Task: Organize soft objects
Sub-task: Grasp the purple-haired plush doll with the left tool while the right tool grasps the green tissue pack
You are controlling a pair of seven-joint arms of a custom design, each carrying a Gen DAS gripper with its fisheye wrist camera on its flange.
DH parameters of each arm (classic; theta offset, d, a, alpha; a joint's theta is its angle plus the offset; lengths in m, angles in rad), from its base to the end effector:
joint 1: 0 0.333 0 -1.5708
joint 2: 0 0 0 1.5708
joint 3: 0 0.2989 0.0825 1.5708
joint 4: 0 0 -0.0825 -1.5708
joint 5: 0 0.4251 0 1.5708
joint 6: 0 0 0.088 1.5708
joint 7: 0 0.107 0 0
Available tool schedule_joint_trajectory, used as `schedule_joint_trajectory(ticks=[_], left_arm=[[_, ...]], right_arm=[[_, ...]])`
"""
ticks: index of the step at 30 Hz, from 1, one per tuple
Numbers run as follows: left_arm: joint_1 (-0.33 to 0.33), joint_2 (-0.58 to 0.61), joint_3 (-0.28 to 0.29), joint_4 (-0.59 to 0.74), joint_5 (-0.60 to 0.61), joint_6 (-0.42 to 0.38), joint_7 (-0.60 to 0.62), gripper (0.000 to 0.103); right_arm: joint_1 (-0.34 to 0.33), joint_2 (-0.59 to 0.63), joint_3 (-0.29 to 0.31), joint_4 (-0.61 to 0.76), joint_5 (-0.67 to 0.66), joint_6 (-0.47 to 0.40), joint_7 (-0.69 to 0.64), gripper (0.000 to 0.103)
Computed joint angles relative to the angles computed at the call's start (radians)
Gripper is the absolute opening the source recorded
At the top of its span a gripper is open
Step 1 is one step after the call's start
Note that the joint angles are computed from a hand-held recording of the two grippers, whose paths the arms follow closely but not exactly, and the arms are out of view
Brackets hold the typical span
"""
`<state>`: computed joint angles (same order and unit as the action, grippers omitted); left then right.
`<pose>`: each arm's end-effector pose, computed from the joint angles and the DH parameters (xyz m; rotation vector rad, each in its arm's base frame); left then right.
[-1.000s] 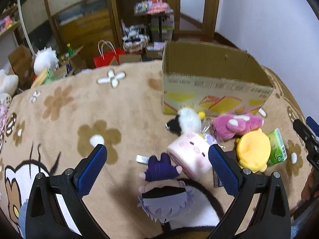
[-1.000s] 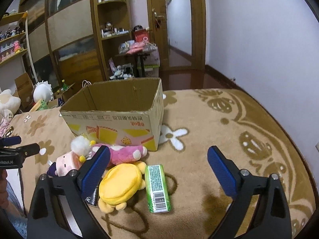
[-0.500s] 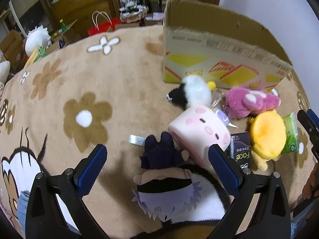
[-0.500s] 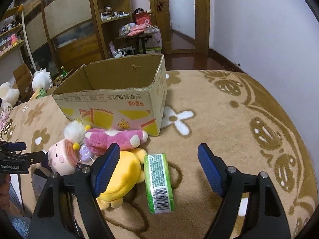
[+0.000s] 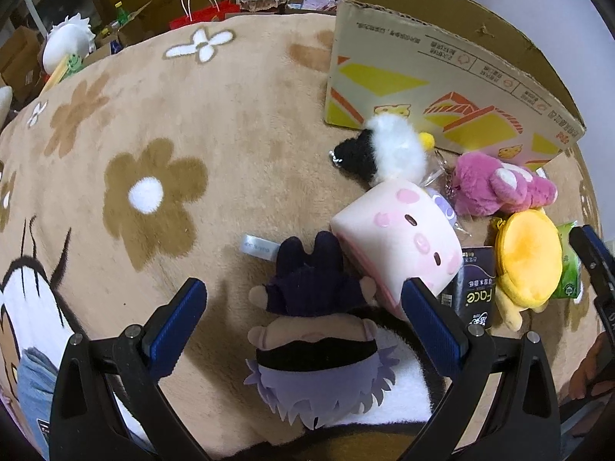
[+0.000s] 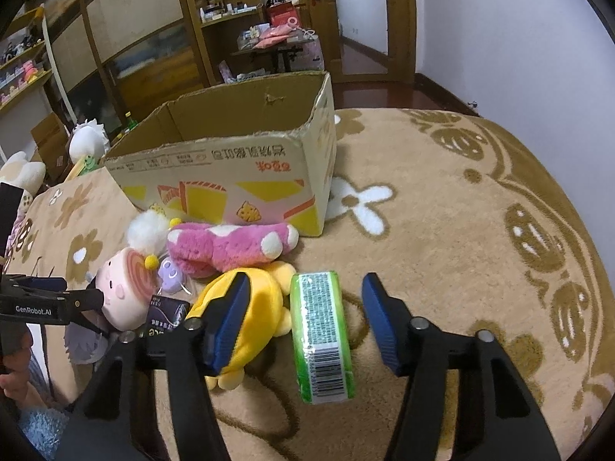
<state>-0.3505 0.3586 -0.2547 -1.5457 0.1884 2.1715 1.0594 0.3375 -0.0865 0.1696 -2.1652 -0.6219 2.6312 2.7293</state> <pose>0.6107 -0.3874 0.4500 -1.9386 2.2548 -0.3797 0.5142 0.3036 0.4534 -1.6214 1.9506 -0.5687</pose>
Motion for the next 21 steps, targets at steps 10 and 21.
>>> schedule_joint_trajectory(ticks=[10, 21], left_arm=[[0.017, 0.02, -0.011, 0.015, -0.065, -0.025, 0.029, 0.101], [0.041, 0.065, -0.022, 0.047, -0.154, -0.03, 0.076, 0.085]], right_arm=[[0.008, 0.018, -0.01, 0.008, 0.041, -0.001, -0.045, 0.04], [0.01, 0.024, -0.016, 0.011, 0.049, -0.006, -0.063, 0.029]])
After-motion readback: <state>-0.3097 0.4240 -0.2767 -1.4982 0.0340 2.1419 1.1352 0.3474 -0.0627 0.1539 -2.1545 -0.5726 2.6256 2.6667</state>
